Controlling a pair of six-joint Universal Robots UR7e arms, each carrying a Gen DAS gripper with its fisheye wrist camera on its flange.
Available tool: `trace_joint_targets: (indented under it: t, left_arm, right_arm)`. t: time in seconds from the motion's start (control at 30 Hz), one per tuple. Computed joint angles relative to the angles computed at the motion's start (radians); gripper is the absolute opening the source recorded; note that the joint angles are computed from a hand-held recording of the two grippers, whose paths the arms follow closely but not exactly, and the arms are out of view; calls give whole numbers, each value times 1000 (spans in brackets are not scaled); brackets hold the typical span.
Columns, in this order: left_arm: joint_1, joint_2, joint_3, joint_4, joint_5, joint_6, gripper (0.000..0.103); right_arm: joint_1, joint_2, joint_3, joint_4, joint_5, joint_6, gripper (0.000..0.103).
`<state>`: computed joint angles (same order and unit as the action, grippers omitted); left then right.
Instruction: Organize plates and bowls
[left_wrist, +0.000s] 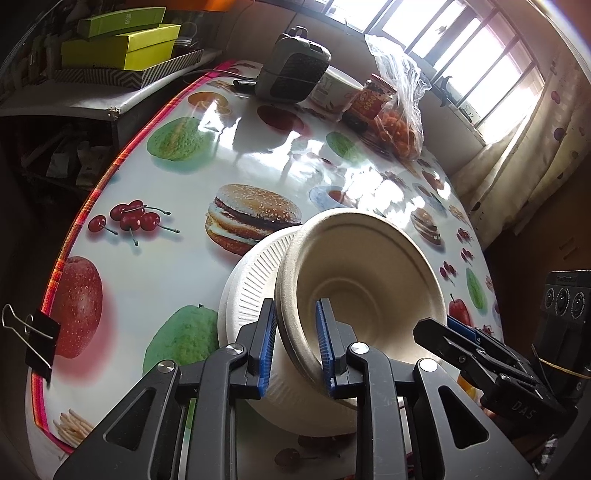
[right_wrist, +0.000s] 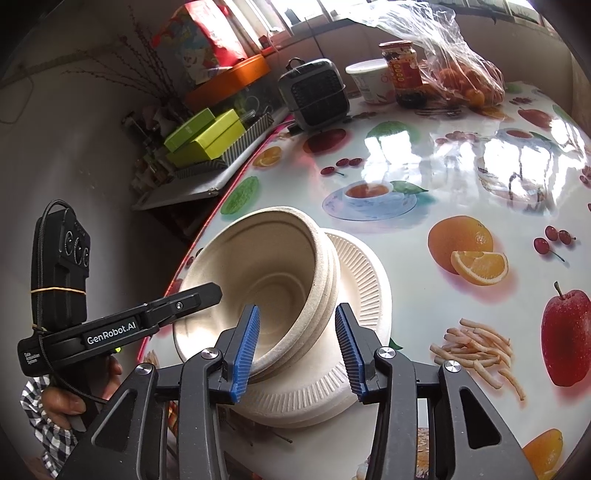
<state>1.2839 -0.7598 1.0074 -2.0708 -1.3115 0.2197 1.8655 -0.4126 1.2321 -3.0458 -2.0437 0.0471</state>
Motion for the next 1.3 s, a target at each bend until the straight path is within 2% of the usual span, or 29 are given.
trace_joint_targets:
  t: [0.27,0.37,0.47,0.73,0.93,1.1,1.2,1.3]
  left_arm:
    - [-1,-11,9,-9,-11,2,34]
    - [-1,-21,23,-21,-13,6,37]
    - [-4,-40,58,-62,4,15,41]
    - [-14,-79,121,-124,29,32,41]
    - [-25,-124,201,-211,56,62,49]
    - [-34,-164,283,-308,79,107,49]
    - [-42,-187,341,-387,126,141,49]
    - [-43,-210,395,-457,129,168,49]
  right_arm:
    - [4,-3,9,-21,-5,-3,50]
    - [13,1,13,-49,-29,-24,57]
    - [15,-4,29,-68,-24,-34,57]
    - [22,-14,66,-120,-33,-41,57]
    - [31,-21,98,-168,-37,-68,57]
    - [43,-21,125,-217,-65,-102,58]
    - [50,-17,145,-260,-88,-138,58]
    - [53,-16,172,-301,-104,-162,59]
